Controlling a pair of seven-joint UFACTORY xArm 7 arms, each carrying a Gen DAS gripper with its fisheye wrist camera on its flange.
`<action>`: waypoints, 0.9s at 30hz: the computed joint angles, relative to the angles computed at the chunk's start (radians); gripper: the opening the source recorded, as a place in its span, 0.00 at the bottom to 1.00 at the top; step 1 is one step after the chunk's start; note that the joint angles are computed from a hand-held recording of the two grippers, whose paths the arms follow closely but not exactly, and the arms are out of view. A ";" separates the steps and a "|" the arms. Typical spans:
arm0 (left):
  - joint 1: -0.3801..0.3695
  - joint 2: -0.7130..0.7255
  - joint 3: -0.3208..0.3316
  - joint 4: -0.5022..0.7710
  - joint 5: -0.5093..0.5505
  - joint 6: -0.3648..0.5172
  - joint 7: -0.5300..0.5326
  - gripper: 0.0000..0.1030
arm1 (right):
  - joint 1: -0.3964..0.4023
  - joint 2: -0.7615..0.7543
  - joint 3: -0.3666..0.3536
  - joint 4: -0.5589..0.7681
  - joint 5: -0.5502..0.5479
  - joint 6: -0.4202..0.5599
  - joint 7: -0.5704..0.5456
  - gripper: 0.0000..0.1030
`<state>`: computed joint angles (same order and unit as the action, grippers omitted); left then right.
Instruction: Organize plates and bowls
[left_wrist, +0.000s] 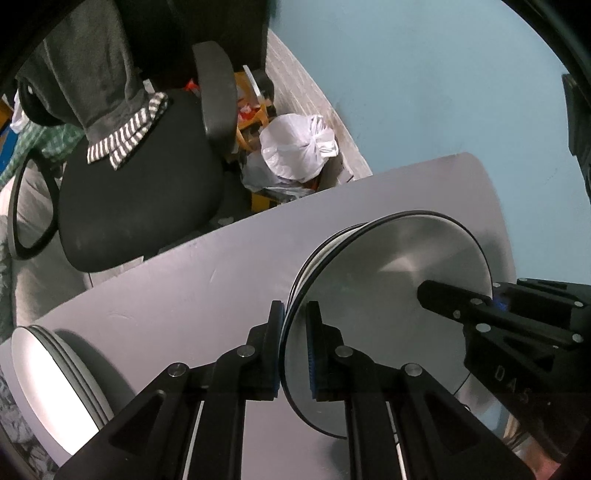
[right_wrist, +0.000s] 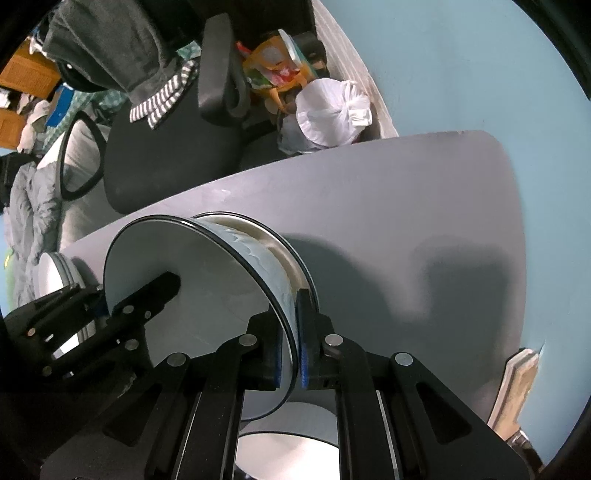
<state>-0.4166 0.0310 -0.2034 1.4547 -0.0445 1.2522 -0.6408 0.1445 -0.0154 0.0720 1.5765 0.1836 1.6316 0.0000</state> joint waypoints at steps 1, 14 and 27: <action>0.000 0.000 0.000 -0.001 0.000 -0.002 0.002 0.10 | 0.002 0.001 0.002 0.001 -0.004 0.002 -0.001 0.10; 0.003 -0.006 0.006 -0.010 0.021 0.019 -0.003 0.42 | 0.012 0.035 0.006 0.051 -0.018 0.070 0.020 0.23; 0.009 -0.030 0.001 -0.014 0.026 0.022 -0.024 0.53 | 0.020 0.061 0.011 0.114 -0.033 0.120 0.053 0.29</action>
<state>-0.4073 0.0014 -0.2028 1.4409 -0.0184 1.2746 -0.6643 0.1645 0.0454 0.0828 1.6900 0.1507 1.7519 0.0532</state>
